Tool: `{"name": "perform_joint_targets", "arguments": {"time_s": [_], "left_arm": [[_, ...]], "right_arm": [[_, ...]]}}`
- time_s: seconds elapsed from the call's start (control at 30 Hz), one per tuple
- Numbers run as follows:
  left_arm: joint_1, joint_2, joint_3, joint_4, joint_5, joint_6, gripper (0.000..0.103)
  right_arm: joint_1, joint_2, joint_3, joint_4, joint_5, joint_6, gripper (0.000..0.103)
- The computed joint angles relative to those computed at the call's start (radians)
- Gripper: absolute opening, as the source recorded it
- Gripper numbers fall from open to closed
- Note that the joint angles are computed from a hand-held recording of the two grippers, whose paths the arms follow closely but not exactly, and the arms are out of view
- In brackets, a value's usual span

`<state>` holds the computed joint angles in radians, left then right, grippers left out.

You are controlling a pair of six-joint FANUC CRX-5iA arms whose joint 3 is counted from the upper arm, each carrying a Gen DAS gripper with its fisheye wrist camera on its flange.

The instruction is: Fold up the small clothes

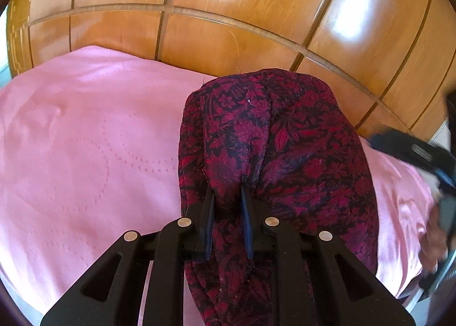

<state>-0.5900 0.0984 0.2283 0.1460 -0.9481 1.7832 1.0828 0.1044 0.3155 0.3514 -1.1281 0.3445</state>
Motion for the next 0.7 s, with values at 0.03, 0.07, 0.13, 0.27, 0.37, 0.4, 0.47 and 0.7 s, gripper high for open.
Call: {"name": "perform_joint_targets", "arguments": {"time_s": [0.03,0.07,0.13,0.27,0.37,0.4,0.47,0.7], "left_arm": [[-0.003,0.0,0.001,-0.013,0.0,0.004,0.016],[-0.006,0.004,0.004,-0.02,0.003,0.01,0.016],[-0.005,0.002,-0.002,-0.027,0.007,0.023,0.016],[-0.02,0.006,0.001,-0.082,0.003,0.067,0.016],[-0.025,-0.001,0.002,-0.103,-0.002,0.107,0.016],[-0.03,-0.007,0.005,-0.12,-0.007,0.128,0.016],[-0.053,-0.014,0.031,-0.19,-0.035,0.163,0.016],[-0.135,-0.013,0.119,-0.375,-0.12,0.249,0.03]], "right_arm": [[-0.025,0.034,0.042,-0.033,-0.023,0.025,0.065],[-0.052,0.071,0.085,-0.065,-0.049,0.053,0.065],[-0.094,0.137,0.172,-0.136,-0.112,0.098,0.065],[-0.123,0.206,0.235,-0.205,-0.165,0.154,0.069],[-0.089,0.269,0.29,-0.125,-0.231,0.194,0.074],[-0.076,0.269,0.286,-0.099,-0.231,0.194,0.077],[-0.063,0.238,0.241,-0.076,-0.182,0.193,0.084],[-0.015,0.156,0.12,0.023,-0.103,0.101,0.092]]}}
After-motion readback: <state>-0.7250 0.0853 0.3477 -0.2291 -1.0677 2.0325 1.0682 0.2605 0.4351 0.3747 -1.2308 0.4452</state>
